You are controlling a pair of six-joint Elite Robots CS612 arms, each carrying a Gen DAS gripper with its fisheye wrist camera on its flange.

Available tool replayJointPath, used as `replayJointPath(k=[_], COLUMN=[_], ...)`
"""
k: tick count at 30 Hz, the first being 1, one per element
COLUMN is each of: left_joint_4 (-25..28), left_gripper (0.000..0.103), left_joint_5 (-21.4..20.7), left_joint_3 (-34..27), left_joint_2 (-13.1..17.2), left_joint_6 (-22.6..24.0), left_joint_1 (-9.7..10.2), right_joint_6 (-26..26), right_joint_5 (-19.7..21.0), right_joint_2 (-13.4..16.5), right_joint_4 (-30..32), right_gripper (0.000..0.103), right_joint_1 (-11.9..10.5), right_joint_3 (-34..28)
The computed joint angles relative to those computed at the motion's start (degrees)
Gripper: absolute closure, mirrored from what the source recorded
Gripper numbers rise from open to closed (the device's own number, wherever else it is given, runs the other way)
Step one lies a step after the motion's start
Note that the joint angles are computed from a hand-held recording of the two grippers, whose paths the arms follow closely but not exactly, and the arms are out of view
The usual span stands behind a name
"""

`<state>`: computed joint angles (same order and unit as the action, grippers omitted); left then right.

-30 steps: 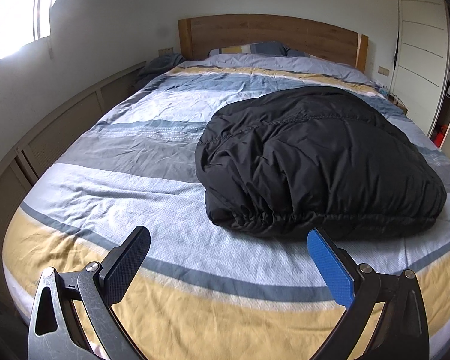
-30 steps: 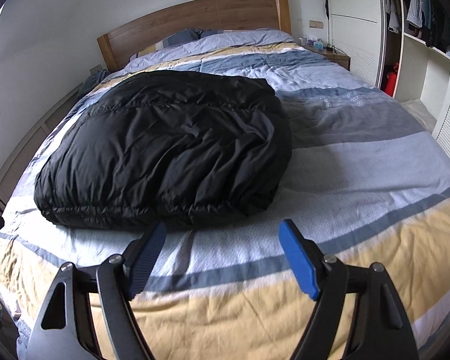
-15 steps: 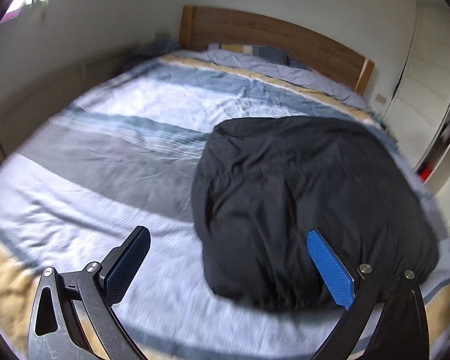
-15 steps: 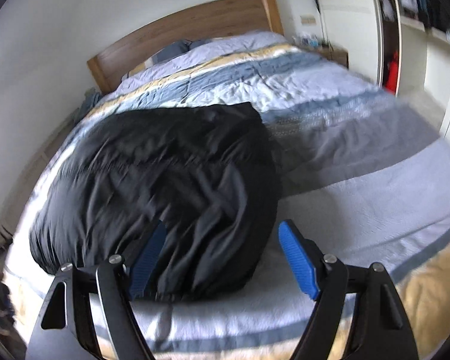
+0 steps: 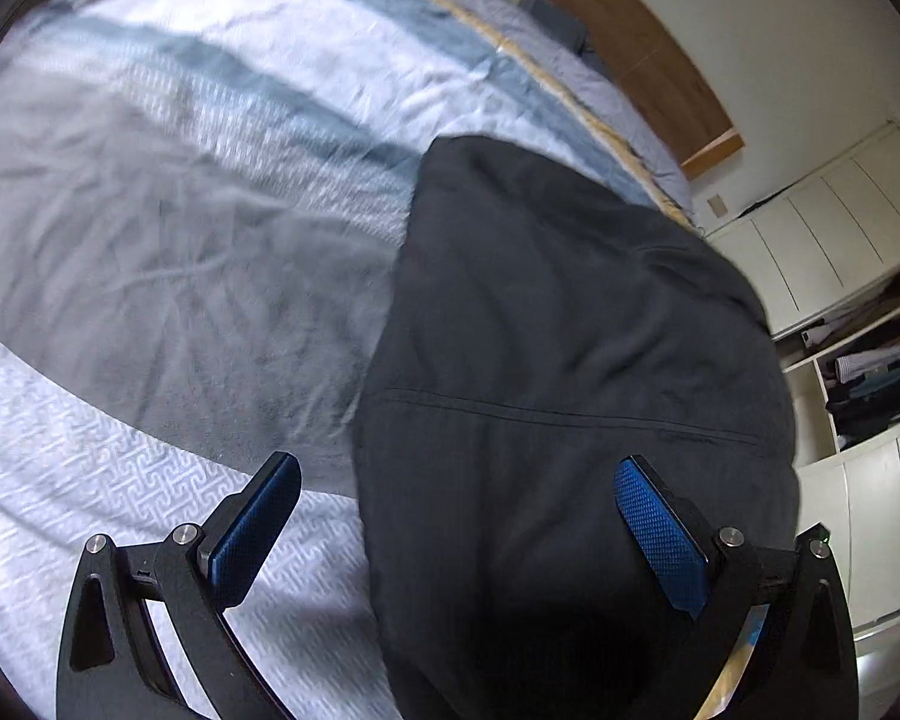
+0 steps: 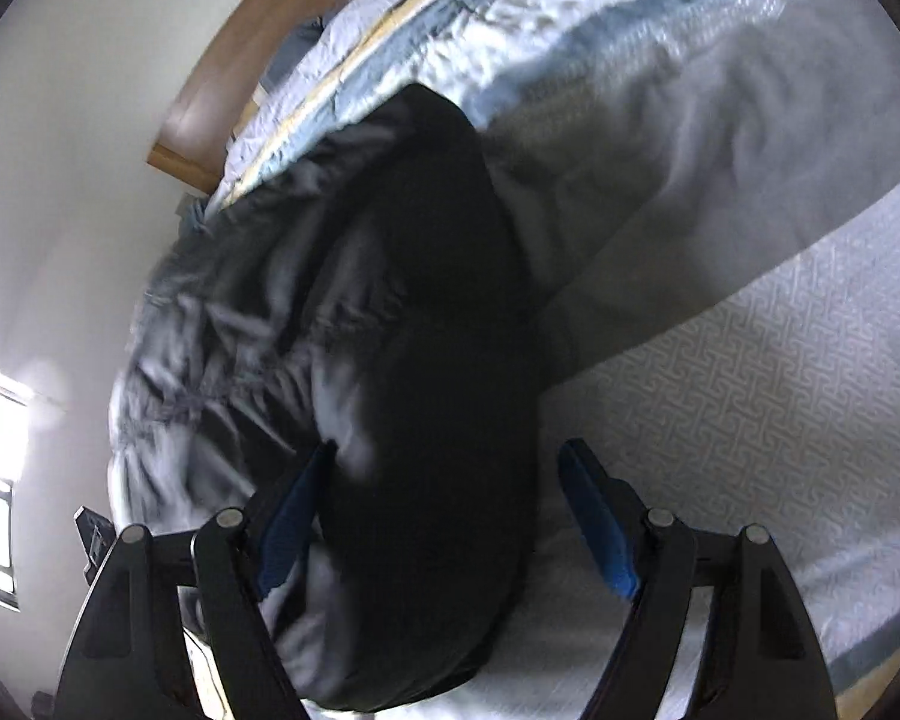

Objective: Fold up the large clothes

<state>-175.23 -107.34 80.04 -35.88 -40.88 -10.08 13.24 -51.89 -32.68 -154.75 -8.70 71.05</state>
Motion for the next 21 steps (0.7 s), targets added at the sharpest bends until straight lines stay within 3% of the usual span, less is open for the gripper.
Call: replayJointPath(k=[4,6,7,10,13,15,16,17,18,20,21], left_joint_4=[-3.13,-7.29,-8.37,-11.65,-10.28,-10.46,-12.06,-13.38,-14.64,-15.95,-16.4], left_gripper=[0.001,0.001,0.001,0.001,0.001,0.013,0.03,0.047,0.053,0.069,0.071], left_joint_5=[-8.0,-15.27,-16.84,-20.65,-19.35,-18.38,-18.61,-18.58,-18.48,-17.79,-17.41], left_joint_3=[-2.26,-4.3,-4.9,-6.66,-6.9,-6.5,-6.33,-6.03,-5.67,-4.84,-4.41], left_joint_2=[3.35,6.08,6.77,8.62,8.52,7.99,7.88,7.65,7.29,6.03,5.37], left_joint_6=[-4.31,-8.67,-9.47,-10.87,-11.34,-11.49,-12.06,-12.1,-11.75,-9.89,-9.12], left_joint_1=[1.09,1.64,1.6,1.27,0.66,0.23,0.03,-0.17,-0.41,-1.03,-1.31], right_joint_6=[5.4,5.43,4.16,1.75,8.1,9.47,8.85,8.24,8.14,7.74,6.69], right_joint_5=[10.56,15.46,18.16,19.46,18.17,16.31,15.09,14.22,14.29,14.29,13.89], right_joint_2=[3.57,4.7,5.21,5.87,6.89,6.62,6.15,5.68,5.44,4.61,3.96], right_joint_4=[-0.7,-0.49,0.42,1.25,-4.5,-7.35,-7.99,-8.54,-9.21,-11.0,-11.25], right_gripper=[0.012,0.011,0.01,0.002,0.001,0.002,0.004,0.013,0.022,0.054,0.059], right_joint_1=[-0.78,-0.69,-0.39,0.45,0.86,1.18,1.43,1.65,1.73,1.88,2.01], right_joint_3=[-1.89,-2.81,-3.5,-4.64,-4.89,-4.17,-3.59,-3.06,-2.76,-2.1,-1.69])
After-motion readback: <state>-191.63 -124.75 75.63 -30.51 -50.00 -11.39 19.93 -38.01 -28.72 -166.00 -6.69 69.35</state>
